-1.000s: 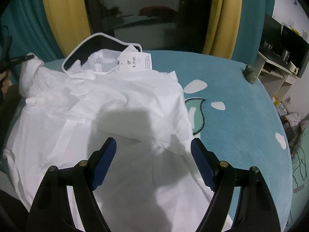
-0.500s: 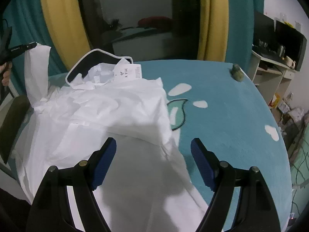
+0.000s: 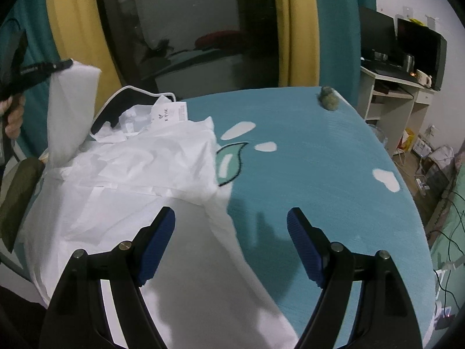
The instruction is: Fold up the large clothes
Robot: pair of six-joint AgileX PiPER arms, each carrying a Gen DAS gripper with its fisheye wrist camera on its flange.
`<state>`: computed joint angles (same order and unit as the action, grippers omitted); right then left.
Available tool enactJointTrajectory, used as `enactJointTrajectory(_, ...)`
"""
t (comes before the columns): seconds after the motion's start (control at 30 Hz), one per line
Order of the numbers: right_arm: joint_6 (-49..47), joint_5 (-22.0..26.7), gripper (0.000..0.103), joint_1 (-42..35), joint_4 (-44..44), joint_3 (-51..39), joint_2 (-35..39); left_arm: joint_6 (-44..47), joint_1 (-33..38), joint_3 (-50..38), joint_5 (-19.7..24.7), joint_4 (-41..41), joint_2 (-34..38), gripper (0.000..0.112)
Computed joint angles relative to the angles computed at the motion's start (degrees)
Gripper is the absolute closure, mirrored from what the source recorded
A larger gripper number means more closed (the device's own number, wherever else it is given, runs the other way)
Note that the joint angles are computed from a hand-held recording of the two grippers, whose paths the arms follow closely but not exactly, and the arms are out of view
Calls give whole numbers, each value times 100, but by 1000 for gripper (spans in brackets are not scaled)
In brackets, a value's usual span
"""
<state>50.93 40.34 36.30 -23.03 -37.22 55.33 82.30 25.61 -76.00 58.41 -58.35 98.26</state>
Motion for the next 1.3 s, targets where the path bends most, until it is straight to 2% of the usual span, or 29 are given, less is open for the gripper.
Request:
enactJointTrajectory(0.07, -111, 42, 24, -111, 89, 60, -106, -43, -307, 318, -76, 220, 52, 108)
enactJointTrajectory(0.23, -253, 193, 24, -210, 235, 117, -222, -297, -974, 967, -831, 841, 597, 108)
enactJointTrajectory(0.33, -315, 261, 24, -205, 290, 81, -194, -169, -832, 1145, -1049, 913, 857, 108)
enactJointTrajectory(0.4, -308, 295, 24, -130, 263, 16, -90, 41, -478, 1170, -934, 897, 868, 106)
enactJointTrajectory(0.43, -292, 299, 24, -83, 234, -31, -13, 115, -357, 1214, -920, 875, 809, 102)
enactJointTrajectory(0.47, -262, 285, 24, -23, 191, -119, 136, 195, -159, 1227, -810, 860, 717, 88)
enactJointTrajectory(0.5, -259, 260, 24, 24, 163, -232, 319, 371, 195, 1086, -470, 765, 715, 61)
enactJointTrajectory(0.53, -289, 194, 24, 76, 146, -386, 559, 459, 461, 947, -179, 711, 747, 40)
enactJointTrajectory(0.6, -344, 56, 24, 204, 118, -757, 1053, 392, 1023, 391, 523, 690, 904, 38)
enactJointTrajectory(0.67, -414, -63, 24, 393, 91, -1249, 1619, 510, 1421, 60, 816, 638, 1022, 38)
enactJointTrajectory(0.73, -630, -160, 24, 595, 147, -1918, 2298, 625, 1660, -173, 832, 609, 1068, 38)
enactJointTrajectory(0.87, -1460, -193, 24, 877, 622, -3445, 3708, 594, 2104, -855, 489, 740, 1617, 38)
enactJointTrajectory(0.93, -1784, -13, 24, 979, 803, -4266, 4405, 358, 2251, -1363, 415, 878, 2096, 38)
enactJointTrajectory(1.0, -2240, 256, 24, 1035, 1086, -5167, 5108, -259, 2239, -2117, 470, 1343, 2716, 38)
enactJointTrajectory(1.13, -2687, 1137, 26, 1220, 1037, -6870, 6342, -504, 2200, -2696, 512, 1685, 3244, 38)
enactJointTrajectory(1.2, -2831, 1794, 59, 1228, 921, -7720, 6972, -688, 2134, -2843, 510, 1841, 3387, 38)
enactJointTrajectory(1.23, -2942, 1959, 88, 1158, 1024, -7929, 7134, -755, 2099, -2943, 542, 1928, 3471, 38)
enactJointTrajectory(1.27, -3037, 1964, 98, 1082, 1152, -7953, 7180, -742, 2089, -2973, 523, 1984, 3523, 38)
enactJointTrajectory(1.3, -3036, 1767, 99, 1006, 1190, -7752, 7066, -717, 2054, -2971, 443, 2056, 3576, 38)
